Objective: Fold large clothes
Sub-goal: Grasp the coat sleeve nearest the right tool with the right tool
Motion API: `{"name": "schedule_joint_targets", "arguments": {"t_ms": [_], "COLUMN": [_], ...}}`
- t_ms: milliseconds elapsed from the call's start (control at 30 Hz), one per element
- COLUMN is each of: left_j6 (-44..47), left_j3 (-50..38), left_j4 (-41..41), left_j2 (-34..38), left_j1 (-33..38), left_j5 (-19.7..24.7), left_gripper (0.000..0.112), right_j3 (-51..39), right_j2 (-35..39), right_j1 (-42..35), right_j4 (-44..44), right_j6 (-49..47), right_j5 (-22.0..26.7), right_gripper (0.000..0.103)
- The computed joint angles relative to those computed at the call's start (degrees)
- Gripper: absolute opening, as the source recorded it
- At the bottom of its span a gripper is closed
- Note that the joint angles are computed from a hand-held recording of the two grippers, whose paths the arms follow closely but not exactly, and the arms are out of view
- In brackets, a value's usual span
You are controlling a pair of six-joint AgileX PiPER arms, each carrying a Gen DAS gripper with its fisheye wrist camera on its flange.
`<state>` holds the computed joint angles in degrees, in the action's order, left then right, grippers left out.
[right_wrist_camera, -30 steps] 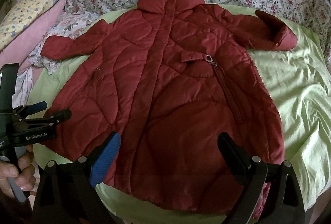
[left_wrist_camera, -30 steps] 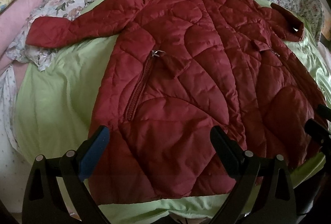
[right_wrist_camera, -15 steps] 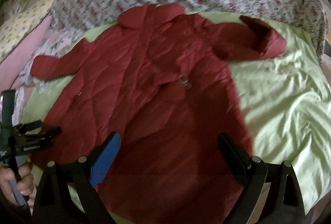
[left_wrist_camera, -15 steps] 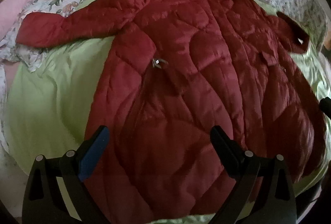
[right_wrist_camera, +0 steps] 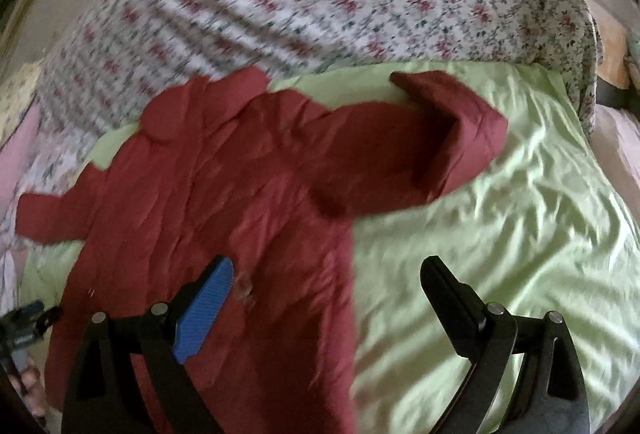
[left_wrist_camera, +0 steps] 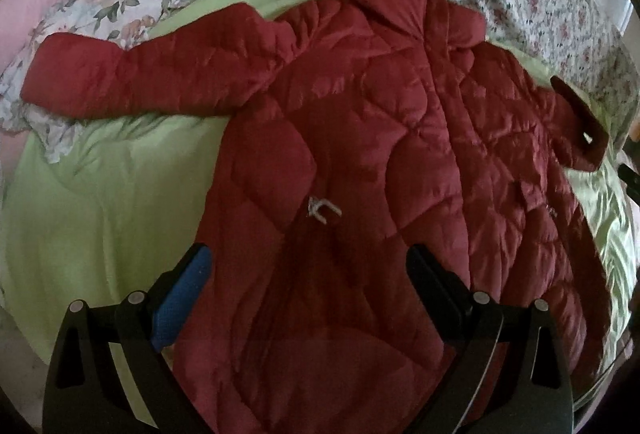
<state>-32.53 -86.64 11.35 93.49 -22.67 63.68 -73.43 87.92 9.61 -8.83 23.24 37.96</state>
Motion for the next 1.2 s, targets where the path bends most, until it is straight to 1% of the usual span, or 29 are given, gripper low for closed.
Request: {"name": "schedule_joint_targets", "arguments": {"t_ms": [67,133,233,333,400,433,467,500,567,600,633,700,733,767,833,867,900,967,1133,1200], "left_j6": [0.67,1.95,3.17,3.91,4.47,4.70,4.84,4.90,5.25,5.32,5.42,5.62,5.71,5.87,6.04,6.08,6.10,6.24,5.39,5.08], "left_j3": [-0.73,-1.32,-2.38,-3.11,-3.45,-3.58,-3.98,-4.30,-5.07,-5.30,-5.69,-6.07,-6.18,-6.29,-6.18,-6.11,-5.97,-5.75,-4.77,-4.25], "left_j4": [-0.77,-2.54,-3.90,-3.84,-4.34,-4.46,-4.46,-4.46,-4.54,-4.58,-4.69,-4.96,-5.05,-5.07,-5.05,-5.02,-5.04,-5.28,-4.65,-4.78], "left_j2": [0.52,1.10,2.31,3.36,3.92,4.15,4.62,5.00,5.88,6.19,6.59,6.97,7.04,7.11,6.93,6.80,6.64,6.47,6.07,5.79], "left_j1": [0.68,1.66,2.58,2.82,3.18,3.32,3.44,3.48,3.58,3.53,3.49,3.41,3.31,3.31,3.17,3.15,3.15,3.22,2.85,2.80], "left_j5": [-0.87,-1.72,-1.97,-2.15,-2.48,-2.60,-2.50,-2.43,-2.16,-2.13,-2.01,-1.92,-1.90,-1.83,-1.97,-2.01,-2.10,-2.23,-2.68,-2.79], "left_gripper": [0.099,0.099,0.099,0.099,0.099,0.099,0.099,0.099,0.099,0.099,0.099,0.099,0.099,0.099,0.099,0.099,0.099,0.099,0.099,0.099], "right_j3": [-3.87,-7.97,-14.64,-23.61,-30.28,-35.03,-38.14,-40.81,-46.28,-48.59,-51.91,-56.38,-59.01,-59.95,-57.83,-54.92,-54.10,-48.98,-37.72,-34.42], "right_j2": [3.48,7.25,12.38,19.15,24.02,27.22,29.40,31.16,35.01,36.43,38.55,41.59,43.27,43.86,42.68,40.83,40.08,36.52,28.20,25.56], "right_j1": [-3.80,-6.79,-8.86,-10.30,-10.82,-11.10,-11.35,-11.47,-11.33,-11.43,-11.57,-12.07,-12.34,-12.46,-12.83,-12.70,-12.68,-12.69,-11.14,-10.11], "right_j4": [4.91,7.79,4.60,0.28,-2.64,-3.97,-4.44,-5.40,-9.40,-10.47,-11.32,-10.76,-10.48,-10.04,-8.42,-8.18,-7.60,-4.91,1.98,4.40], "right_j6": [-4.21,-6.48,-5.09,-3.59,-2.88,-2.80,-3.01,-2.95,-1.49,-1.22,-1.34,-2.88,-3.67,-3.96,-3.94,-3.50,-3.62,-4.30,-6.44,-7.07], "right_j5": [-0.09,-0.46,0.63,3.82,6.82,9.56,11.13,12.49,14.99,16.25,18.08,20.07,21.66,22.38,20.79,19.10,18.46,15.01,7.85,5.71], "right_gripper": [0.095,0.094,0.094,0.094,0.089,0.084,0.079,0.077,0.070,0.068,0.063,0.057,0.048,0.035,0.020,0.018,0.016,0.015,0.015,0.015]}}
